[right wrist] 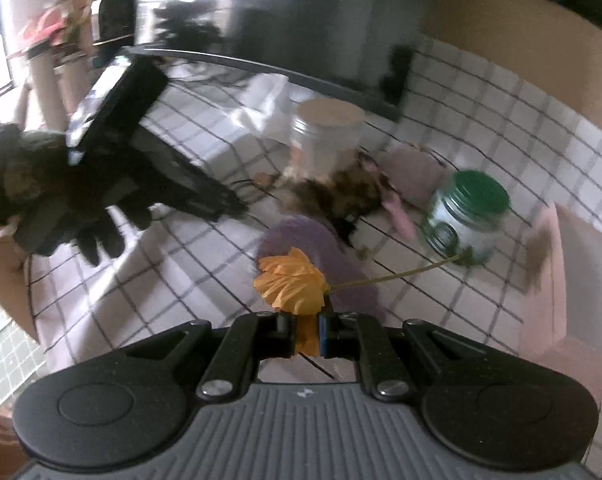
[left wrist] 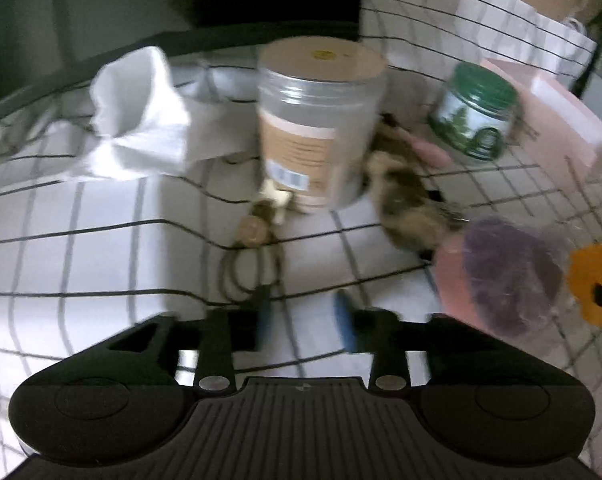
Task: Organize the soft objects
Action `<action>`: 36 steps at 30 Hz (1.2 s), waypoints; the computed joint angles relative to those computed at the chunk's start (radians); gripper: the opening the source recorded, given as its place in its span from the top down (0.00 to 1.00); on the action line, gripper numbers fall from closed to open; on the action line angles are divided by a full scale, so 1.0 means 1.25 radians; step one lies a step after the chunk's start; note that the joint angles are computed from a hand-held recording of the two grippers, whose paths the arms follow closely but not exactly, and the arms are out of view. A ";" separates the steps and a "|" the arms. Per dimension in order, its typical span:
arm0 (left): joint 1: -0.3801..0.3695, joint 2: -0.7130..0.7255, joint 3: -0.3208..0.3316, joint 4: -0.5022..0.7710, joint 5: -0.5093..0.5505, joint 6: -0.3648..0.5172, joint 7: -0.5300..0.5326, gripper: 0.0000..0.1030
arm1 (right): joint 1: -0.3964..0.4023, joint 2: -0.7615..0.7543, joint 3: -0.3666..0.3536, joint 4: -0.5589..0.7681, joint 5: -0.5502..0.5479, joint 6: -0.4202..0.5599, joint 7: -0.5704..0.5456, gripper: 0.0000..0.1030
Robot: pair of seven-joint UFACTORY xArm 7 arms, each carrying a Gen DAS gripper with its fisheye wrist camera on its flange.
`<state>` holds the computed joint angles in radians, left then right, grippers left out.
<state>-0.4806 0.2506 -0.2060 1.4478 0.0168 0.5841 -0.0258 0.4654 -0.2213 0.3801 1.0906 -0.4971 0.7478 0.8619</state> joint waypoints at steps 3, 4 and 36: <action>0.004 0.010 -0.010 0.020 -0.016 0.024 0.042 0.43 | -0.004 -0.004 -0.002 -0.008 -0.001 -0.006 0.014 0.90; 0.006 0.015 -0.011 0.034 -0.023 0.038 0.049 0.46 | -0.005 -0.003 -0.002 -0.009 -0.004 -0.012 0.017 0.90; 0.033 0.015 0.005 0.000 -0.040 -0.043 0.071 0.79 | 0.119 0.256 -0.078 0.132 0.189 -0.194 -0.306 0.85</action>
